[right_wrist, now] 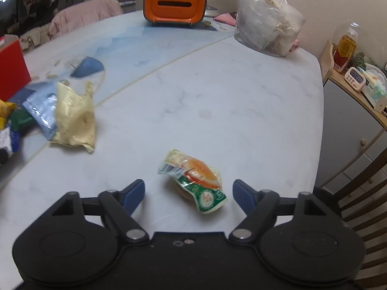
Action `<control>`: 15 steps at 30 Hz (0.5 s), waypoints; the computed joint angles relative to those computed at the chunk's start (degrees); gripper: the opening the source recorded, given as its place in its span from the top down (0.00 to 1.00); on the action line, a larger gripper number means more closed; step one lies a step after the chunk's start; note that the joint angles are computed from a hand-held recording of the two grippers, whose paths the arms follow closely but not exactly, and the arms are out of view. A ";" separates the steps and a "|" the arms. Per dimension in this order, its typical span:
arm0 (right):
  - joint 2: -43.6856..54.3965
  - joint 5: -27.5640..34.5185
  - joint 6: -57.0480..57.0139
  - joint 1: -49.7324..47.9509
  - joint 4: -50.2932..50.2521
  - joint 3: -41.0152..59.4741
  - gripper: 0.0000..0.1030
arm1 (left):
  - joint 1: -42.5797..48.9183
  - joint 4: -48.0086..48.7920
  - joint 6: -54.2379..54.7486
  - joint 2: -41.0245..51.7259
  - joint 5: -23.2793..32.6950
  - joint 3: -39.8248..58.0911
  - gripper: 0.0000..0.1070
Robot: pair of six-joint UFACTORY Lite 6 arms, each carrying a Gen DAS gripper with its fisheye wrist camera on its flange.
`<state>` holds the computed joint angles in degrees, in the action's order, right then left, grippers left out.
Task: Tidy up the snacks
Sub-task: 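Grasp the white milk biscuit packet with the left tool while the right tool grasps the green-wrapped bun, then carry the white packet and green-wrapped bun over the cardboard box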
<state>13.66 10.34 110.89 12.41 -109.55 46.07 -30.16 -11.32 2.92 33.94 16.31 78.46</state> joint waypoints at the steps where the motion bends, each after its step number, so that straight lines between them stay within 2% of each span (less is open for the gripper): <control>1: 0.83 -0.43 1.68 -0.36 -1.93 0.51 0.31 | 0.15 0.79 -1.16 0.06 0.21 0.01 0.52; 6: 1.26 0.03 10.87 -0.55 -10.52 0.36 0.37 | 0.41 3.22 -3.84 -0.27 -0.01 -0.59 0.52; 10: 0.80 0.15 14.67 -0.51 -12.27 -0.04 0.56 | 0.24 3.98 -4.23 -1.33 -1.11 -2.16 0.52; 15: -0.62 2.24 13.34 2.15 -7.07 -1.88 0.57 | 0.88 3.83 -3.11 -4.07 -2.67 -5.78 0.52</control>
